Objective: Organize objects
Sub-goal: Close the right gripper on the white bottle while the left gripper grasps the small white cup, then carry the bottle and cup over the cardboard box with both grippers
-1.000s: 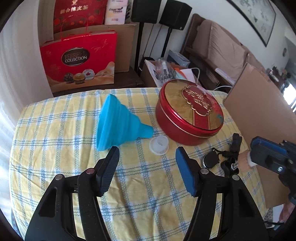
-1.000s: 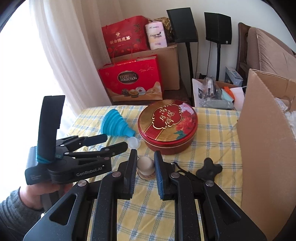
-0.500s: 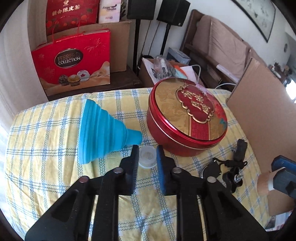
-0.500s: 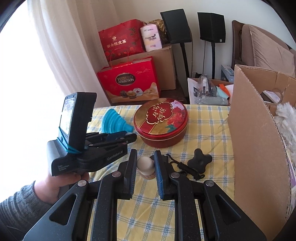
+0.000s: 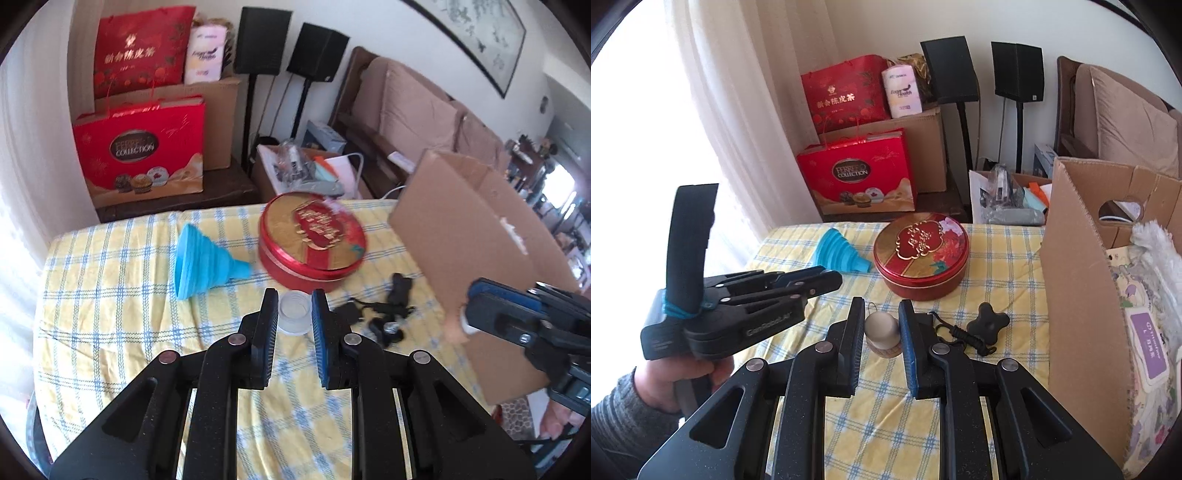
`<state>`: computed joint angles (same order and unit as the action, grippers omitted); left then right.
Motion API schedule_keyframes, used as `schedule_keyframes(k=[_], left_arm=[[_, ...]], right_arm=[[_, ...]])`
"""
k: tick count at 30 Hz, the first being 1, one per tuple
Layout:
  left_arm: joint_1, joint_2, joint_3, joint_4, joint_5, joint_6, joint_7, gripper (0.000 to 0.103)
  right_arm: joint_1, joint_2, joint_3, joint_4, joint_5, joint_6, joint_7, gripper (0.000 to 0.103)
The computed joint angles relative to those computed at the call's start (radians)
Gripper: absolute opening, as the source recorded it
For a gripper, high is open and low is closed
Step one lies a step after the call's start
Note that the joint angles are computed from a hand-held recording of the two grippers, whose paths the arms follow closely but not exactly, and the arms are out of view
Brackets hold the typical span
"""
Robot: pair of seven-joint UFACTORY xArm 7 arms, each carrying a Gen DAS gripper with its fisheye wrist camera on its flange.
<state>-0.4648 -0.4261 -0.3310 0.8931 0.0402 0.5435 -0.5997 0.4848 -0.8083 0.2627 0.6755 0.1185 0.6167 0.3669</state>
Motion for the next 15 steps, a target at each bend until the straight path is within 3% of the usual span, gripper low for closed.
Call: schedule_keyframes(k=[8, 15], left_arm=[[-0.074, -0.006, -0.009, 0.123, -0.065, 0.034, 0.068, 0.017], [-0.1, 0.082, -0.065, 0.265, -0.058, 0.053, 0.055, 0.017]], right_arm=[[-0.028, -0.114, -0.002, 0.044, -0.021, 0.124, 0.006, 0.018], [-0.075, -0.225, -0.018, 0.069, -0.033, 0.244, -0.01, 0.018]])
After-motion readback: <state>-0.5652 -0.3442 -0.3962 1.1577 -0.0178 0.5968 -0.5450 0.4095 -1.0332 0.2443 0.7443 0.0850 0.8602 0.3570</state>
